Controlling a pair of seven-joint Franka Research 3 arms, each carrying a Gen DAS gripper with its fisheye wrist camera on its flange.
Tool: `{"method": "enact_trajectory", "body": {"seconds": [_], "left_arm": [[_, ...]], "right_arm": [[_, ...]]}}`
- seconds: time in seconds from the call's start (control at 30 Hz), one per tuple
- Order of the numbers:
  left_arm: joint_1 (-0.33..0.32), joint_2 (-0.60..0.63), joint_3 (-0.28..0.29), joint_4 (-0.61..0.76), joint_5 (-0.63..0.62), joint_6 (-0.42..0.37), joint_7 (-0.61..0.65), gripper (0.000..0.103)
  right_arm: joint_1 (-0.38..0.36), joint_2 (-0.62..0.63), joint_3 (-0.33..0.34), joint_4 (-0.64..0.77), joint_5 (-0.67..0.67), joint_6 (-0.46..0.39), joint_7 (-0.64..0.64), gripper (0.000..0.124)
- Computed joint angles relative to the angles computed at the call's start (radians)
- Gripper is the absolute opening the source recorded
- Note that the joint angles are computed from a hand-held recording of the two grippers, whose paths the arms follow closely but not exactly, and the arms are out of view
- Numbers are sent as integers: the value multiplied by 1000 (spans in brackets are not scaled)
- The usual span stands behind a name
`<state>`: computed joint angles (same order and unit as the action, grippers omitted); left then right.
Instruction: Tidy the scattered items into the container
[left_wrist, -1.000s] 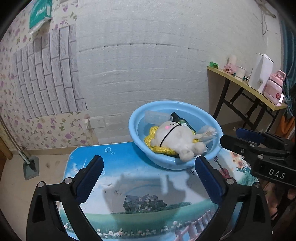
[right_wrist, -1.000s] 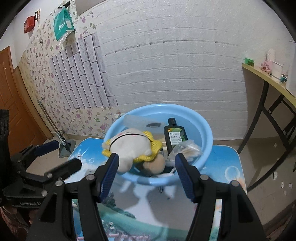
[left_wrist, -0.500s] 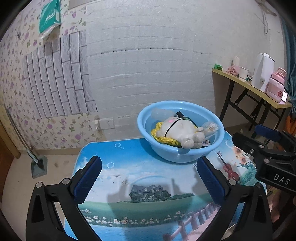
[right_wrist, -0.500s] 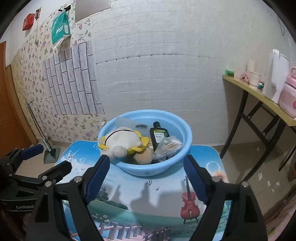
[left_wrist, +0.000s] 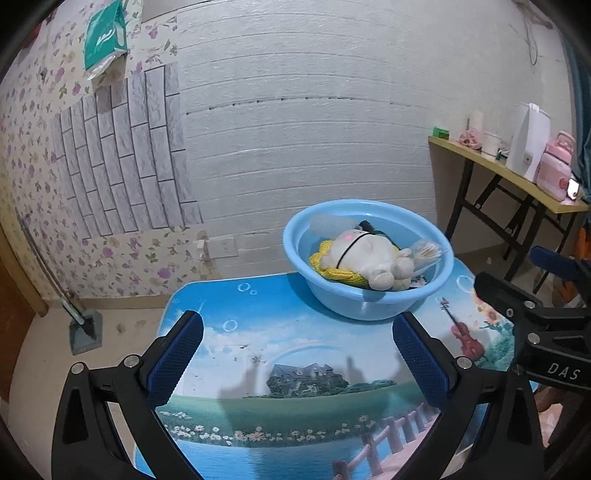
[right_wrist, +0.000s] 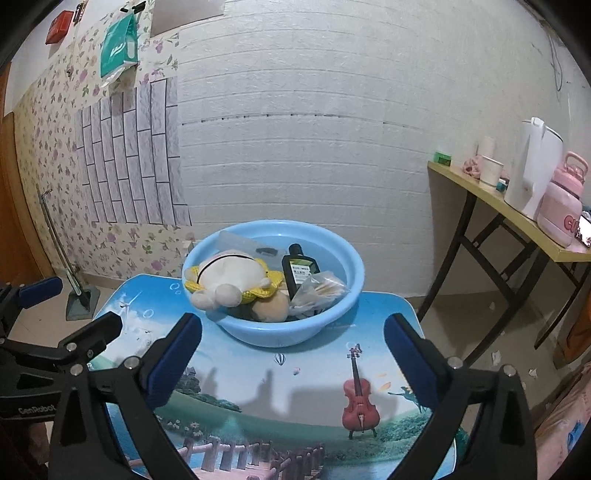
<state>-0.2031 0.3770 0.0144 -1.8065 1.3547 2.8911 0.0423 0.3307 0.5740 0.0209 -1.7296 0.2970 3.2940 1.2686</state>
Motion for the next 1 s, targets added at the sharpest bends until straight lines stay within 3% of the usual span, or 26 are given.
{"method": "enact_trajectory", "body": {"seconds": [0.17,0.27,0.5,0.63,0.7,0.8,0.93,1.0], "left_arm": [[1,4,-1,1,-13,-5,1,103],[1,9,-1,4,-28,-4,15,103],[-8,16,10,11,-32,-5,17,103],[-6,19,24,12,20,40,-69,103],[-7,18,20,10,19,24,-69,103],[-20,14,15,8,29,-33,-65,103],[-15,8,7,0,69,-44,-114,103],[1,9,-11,-6,14,-46,-71,103]], "right_arm": [[-126,4,143,6,-13,-28,-22,102],[-101,4,117,3,-7,-23,-19,102],[-107,4,125,0,0,-20,-18,102],[-188,6,219,-8,-17,1,-37,102],[-230,10,266,-6,-28,-9,-47,102],[-216,11,253,-4,-27,-16,-52,102],[-212,13,251,-2,-23,-27,-62,102],[-228,15,269,-3,-23,-29,-72,102]]}}
